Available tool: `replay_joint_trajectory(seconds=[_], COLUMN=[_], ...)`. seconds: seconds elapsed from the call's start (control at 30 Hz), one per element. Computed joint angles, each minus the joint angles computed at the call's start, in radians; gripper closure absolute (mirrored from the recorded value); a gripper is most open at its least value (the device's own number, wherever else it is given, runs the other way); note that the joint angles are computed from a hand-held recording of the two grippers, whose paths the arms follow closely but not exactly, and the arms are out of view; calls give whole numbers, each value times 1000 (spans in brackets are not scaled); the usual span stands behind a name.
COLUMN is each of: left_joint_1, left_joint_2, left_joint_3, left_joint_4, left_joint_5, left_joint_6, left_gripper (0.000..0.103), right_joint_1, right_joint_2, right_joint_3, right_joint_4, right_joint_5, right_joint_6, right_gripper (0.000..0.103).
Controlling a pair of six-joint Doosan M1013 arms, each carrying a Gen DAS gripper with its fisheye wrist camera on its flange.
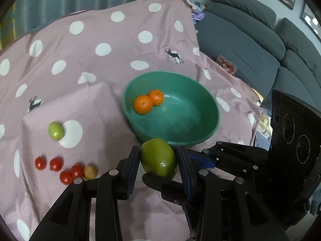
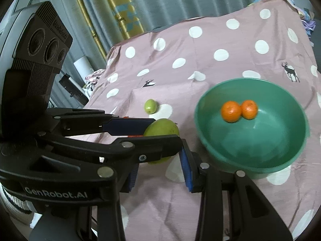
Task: Organize fruits
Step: 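Carry the large green fruit into the green bowl and open the left tool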
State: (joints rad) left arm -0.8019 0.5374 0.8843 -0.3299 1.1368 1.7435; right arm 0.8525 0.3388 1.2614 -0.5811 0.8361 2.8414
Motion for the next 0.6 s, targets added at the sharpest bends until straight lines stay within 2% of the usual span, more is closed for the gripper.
replay_joint_trajectory(seconds=[0.6], left_joint_1=[-36], left_joint_2=[89], left_joint_3=[-153], left_joint_4=[8], left_joint_5=[73], left_joint_6=[27], left_gripper=[65], right_joint_1=[-13], right_joint_2=[-51], right_joint_3=[75], right_joint_4=[-87], right_joint_5=[7], right_joint_6=[125], right_gripper=[65])
